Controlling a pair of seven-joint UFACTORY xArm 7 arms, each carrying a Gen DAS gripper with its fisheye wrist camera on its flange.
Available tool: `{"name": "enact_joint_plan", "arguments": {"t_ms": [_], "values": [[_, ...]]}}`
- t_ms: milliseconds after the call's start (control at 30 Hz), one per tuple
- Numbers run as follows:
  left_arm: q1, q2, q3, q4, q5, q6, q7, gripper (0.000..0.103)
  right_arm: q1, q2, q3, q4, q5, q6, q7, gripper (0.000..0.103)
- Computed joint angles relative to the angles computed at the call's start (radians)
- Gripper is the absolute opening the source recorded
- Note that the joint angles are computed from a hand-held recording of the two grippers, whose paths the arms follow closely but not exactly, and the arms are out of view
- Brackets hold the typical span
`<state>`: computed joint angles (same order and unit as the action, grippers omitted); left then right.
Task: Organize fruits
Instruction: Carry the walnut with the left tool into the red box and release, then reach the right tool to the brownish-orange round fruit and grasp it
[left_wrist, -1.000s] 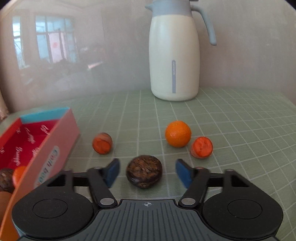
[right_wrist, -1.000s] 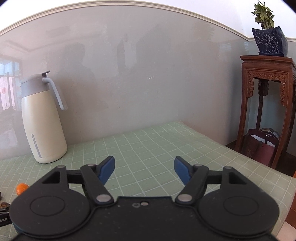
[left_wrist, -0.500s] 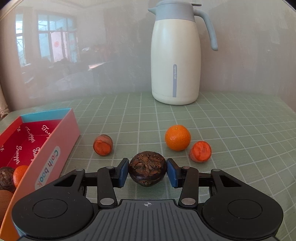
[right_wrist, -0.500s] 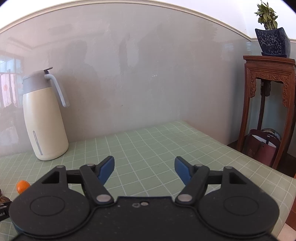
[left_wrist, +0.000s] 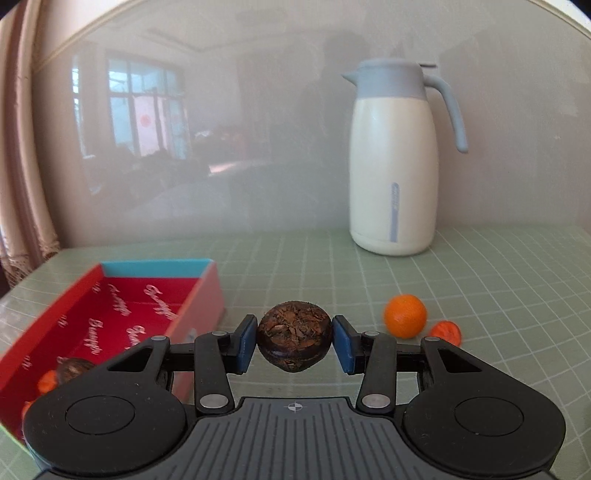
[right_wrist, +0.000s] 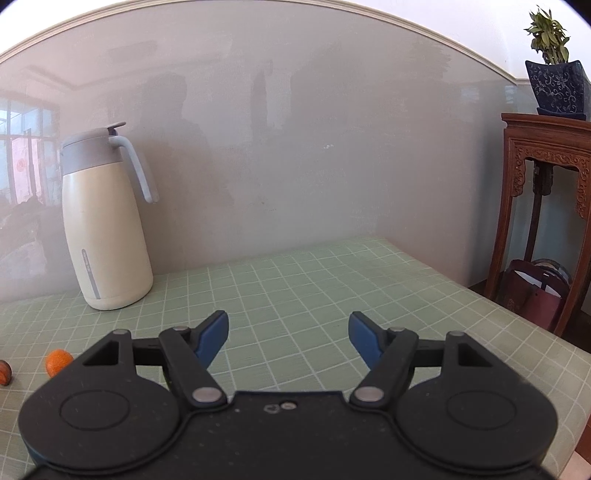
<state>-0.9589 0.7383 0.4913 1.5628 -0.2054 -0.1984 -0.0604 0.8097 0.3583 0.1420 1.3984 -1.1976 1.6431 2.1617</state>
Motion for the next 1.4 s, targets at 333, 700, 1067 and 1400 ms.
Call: {"name": "enact_joint_plan", "arguments": {"t_ms": [333, 700, 1067, 1400], "values": [[-0.126, 0.051, 0.24, -0.038, -0.214, -0.024, -0.01, 0.044, 0.016, 0.062, -0.023, 0.083, -0.032, -0.046, -0.059, 0.072], [-0.167, 0.123, 0.439, -0.055, -0.213, 0.095, -0.189, 0.044, 0.056, 0.168, -0.079, 0.233, -0.07, -0.139, -0.163, 0.072], [-0.057, 0.088, 0.39, -0.028, -0.088, 0.218, -0.307, 0.044, 0.097, 0.265, -0.149, 0.374, -0.066, -0.23, -0.242, 0.072], [-0.085, 0.059, 0.433, -0.105, 0.042, 0.156, -0.397, 0.063, 0.126, 0.342, -0.202, 0.484, -0.043, -0.287, -0.295, 0.072]]}}
